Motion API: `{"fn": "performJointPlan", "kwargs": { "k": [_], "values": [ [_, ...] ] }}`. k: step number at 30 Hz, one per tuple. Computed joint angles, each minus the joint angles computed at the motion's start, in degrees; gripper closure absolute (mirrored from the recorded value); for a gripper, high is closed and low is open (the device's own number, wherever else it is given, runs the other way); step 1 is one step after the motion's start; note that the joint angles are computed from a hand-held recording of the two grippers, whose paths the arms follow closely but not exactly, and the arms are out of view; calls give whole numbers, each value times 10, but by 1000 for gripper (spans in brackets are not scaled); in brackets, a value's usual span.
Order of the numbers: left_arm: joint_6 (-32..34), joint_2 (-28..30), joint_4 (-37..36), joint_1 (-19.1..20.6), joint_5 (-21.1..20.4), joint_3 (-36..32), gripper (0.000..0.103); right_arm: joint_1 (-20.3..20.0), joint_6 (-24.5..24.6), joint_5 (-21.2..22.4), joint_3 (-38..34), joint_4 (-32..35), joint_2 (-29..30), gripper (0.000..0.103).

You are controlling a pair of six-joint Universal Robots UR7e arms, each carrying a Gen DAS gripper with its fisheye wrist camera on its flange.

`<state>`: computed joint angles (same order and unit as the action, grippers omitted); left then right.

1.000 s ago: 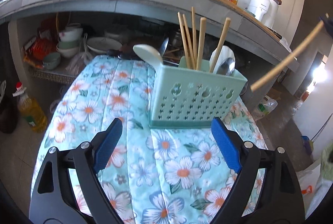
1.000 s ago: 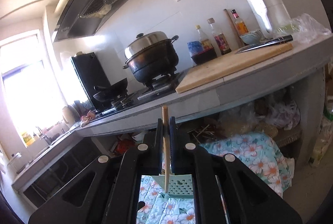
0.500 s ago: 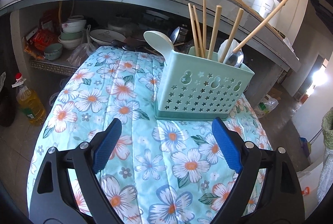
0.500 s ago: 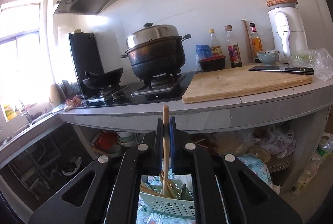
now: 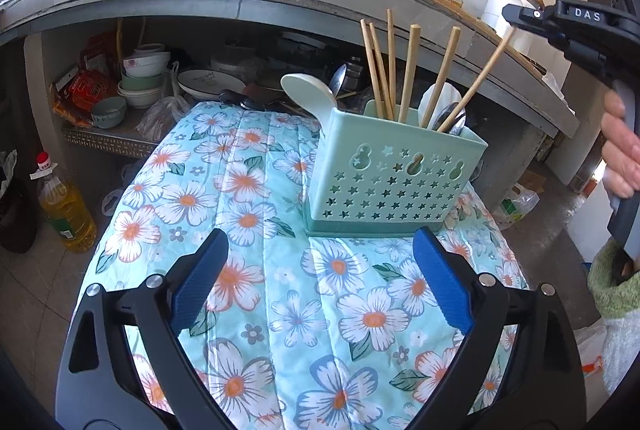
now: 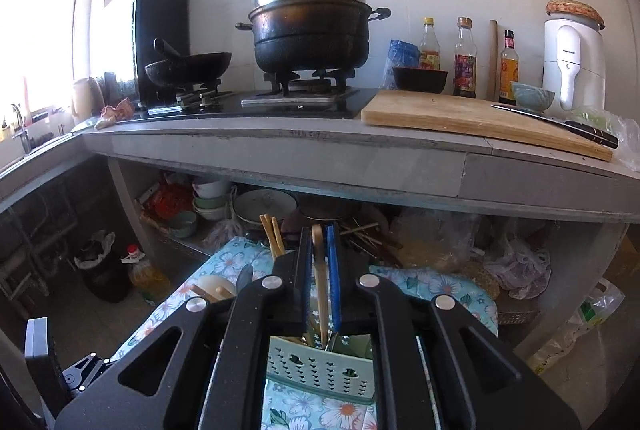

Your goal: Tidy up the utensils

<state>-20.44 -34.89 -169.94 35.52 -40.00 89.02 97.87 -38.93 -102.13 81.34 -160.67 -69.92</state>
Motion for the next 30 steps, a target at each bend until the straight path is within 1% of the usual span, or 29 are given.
{"fn": "performJointPlan", "kwargs": {
  "k": [3,8,10,11,12,13,14,15,16,18,21,22,24,26,28,30],
  "values": [
    [9,4,-10,-6,8,-3,12,-8,21,23,19,-5,-22,79],
    [19,10,-17,-14,12,-12,11,-24,60,54,63,-21,-69,76],
    [24,12,-21,-18,15,-15,10,-31,74,59,85,-29,-90,72],
    [26,14,-23,-21,20,-16,9,-35,80,58,105,-40,-104,68],
    [27,16,-24,-24,26,-17,9,-38,82,55,117,-47,-113,62],
    [29,17,-26,-26,31,-17,8,-40,81,49,134,-57,-124,58],
    [30,19,-24,-28,38,-19,9,-42,79,39,151,-67,-133,48],
    [28,21,-14,-32,51,-22,8,-44,72,21,174,-79,-143,39],
    [29,23,-6,-35,61,-24,9,-44,67,9,187,-86,-148,36],
    [26,24,13,-41,80,-27,9,-45,54,-35,221,-107,-154,27],
    [11,23,37,-46,94,-26,9,-46,46,-96,262,-136,-152,21],
    [3,22,45,-48,97,-26,8,-45,43,-118,271,-147,-147,21],
    [-19,20,66,-51,102,-25,8,-44,42,-144,284,-150,-142,17],
    [-35,19,79,-54,110,-24,8,-45,53,-153,287,-144,-139,14],
    [-57,20,104,-59,130,-26,8,-44,60,-163,291,-150,-136,12],
    [-86,23,156,-63,161,-34,8,-42,53,-177,291,-166,-130,9]
  ]
}}
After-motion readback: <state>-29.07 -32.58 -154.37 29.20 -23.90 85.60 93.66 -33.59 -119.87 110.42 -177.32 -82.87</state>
